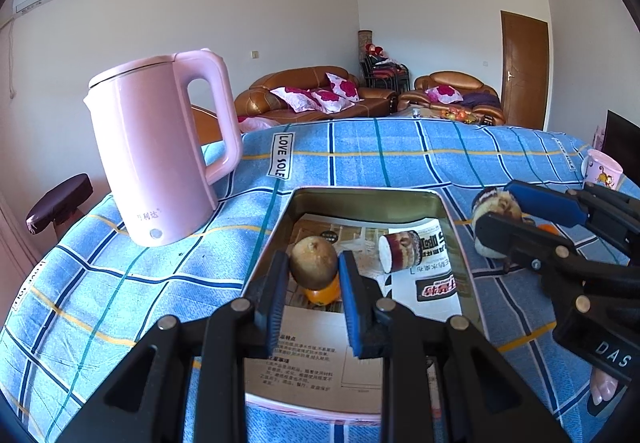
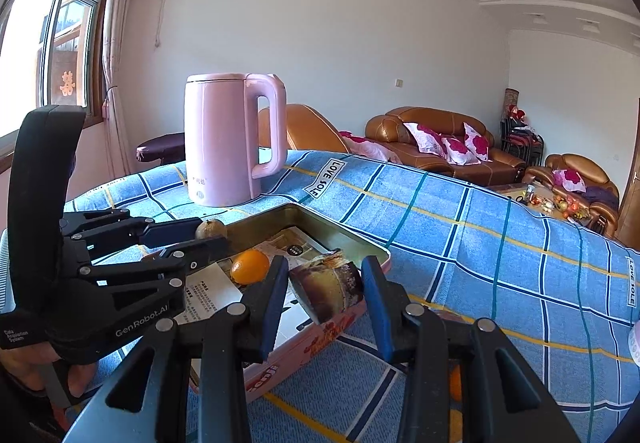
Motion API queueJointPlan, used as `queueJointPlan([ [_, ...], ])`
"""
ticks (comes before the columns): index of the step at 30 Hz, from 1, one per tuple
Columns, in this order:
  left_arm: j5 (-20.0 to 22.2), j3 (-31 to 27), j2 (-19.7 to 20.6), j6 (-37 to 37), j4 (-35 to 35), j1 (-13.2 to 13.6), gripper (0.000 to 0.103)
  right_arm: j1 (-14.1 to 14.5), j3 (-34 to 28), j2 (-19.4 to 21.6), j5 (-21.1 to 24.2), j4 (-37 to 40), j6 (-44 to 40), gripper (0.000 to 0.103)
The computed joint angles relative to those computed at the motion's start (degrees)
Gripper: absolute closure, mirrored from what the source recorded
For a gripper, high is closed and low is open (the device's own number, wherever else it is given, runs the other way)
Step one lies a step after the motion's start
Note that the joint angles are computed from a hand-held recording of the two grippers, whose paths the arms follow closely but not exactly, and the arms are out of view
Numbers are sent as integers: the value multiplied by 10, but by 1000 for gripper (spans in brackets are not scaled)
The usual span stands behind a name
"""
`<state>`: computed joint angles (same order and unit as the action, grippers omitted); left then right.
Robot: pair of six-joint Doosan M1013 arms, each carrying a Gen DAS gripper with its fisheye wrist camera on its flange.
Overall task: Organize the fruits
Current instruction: 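Lower the kiwi and the cake roll into the tin box with both grippers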
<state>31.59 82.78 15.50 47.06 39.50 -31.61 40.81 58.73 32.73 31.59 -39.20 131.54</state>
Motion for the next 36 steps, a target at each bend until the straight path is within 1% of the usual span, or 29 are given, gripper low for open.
queueJointPlan([
  [3,3,-2,2,3,-9,5,76,0,-8,6,2,10,-11,63],
  [10,7,-8,7,38,-75,18,76,2,-28,19,13,32,-34,63],
  [19,11,-12,9,54,-96,21,76,2,-43,30,28,51,-60,63],
  [25,29,-23,17,81,-130,24,76,2,-51,35,35,60,-72,63],
  [31,34,-25,18,84,-132,24,76,3,-64,42,50,75,-93,63],
  [34,40,-28,20,94,-143,24,76,2,-67,43,54,84,-99,63],
  [36,44,-31,22,103,-153,25,76,0,-75,48,64,98,-109,63],
])
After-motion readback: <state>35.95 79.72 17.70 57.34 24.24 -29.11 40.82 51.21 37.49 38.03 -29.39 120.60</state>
